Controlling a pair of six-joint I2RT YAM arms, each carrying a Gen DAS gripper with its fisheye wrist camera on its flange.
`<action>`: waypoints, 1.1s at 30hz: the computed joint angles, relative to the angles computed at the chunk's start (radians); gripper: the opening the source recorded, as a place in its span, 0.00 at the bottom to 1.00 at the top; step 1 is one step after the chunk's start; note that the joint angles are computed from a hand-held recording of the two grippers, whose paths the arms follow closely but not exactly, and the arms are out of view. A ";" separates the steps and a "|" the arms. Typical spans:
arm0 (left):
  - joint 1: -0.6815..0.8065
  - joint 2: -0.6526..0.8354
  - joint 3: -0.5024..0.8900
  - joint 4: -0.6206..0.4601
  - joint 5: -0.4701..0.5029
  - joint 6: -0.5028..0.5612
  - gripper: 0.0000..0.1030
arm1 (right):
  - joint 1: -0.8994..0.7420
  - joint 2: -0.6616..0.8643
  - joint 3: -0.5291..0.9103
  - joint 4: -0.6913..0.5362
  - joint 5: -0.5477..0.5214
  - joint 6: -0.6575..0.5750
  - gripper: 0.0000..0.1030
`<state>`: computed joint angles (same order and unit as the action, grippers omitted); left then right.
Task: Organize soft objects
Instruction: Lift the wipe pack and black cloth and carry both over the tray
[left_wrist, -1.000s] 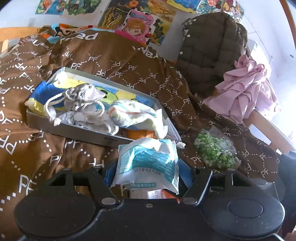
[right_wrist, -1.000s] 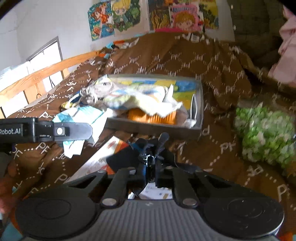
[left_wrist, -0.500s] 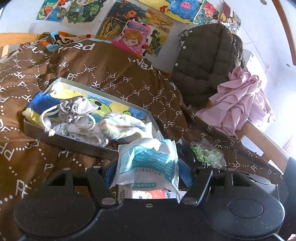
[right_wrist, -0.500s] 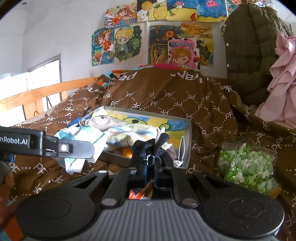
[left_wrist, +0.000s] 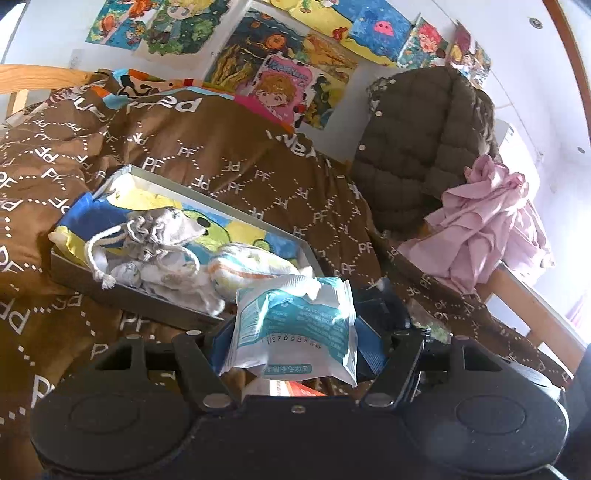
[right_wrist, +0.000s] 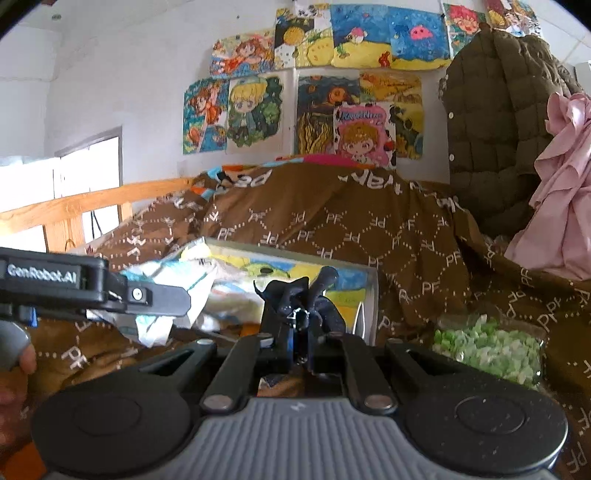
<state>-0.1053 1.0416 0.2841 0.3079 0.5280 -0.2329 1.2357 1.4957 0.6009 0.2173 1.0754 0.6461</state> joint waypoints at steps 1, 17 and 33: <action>0.003 0.013 0.005 0.013 -0.004 -0.002 0.67 | -0.005 0.001 -0.006 0.028 0.001 -0.017 0.07; 0.004 0.421 0.286 0.230 -0.204 0.068 0.67 | -0.320 0.150 0.084 0.448 -0.298 -0.258 0.07; -0.007 0.669 0.365 0.421 -0.261 0.030 0.70 | -0.444 0.291 0.230 0.378 -0.494 -0.207 0.08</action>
<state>-0.1121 1.7110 0.6486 0.7284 0.2669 -0.2028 0.7917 1.7868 0.8314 0.5951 0.5809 0.4391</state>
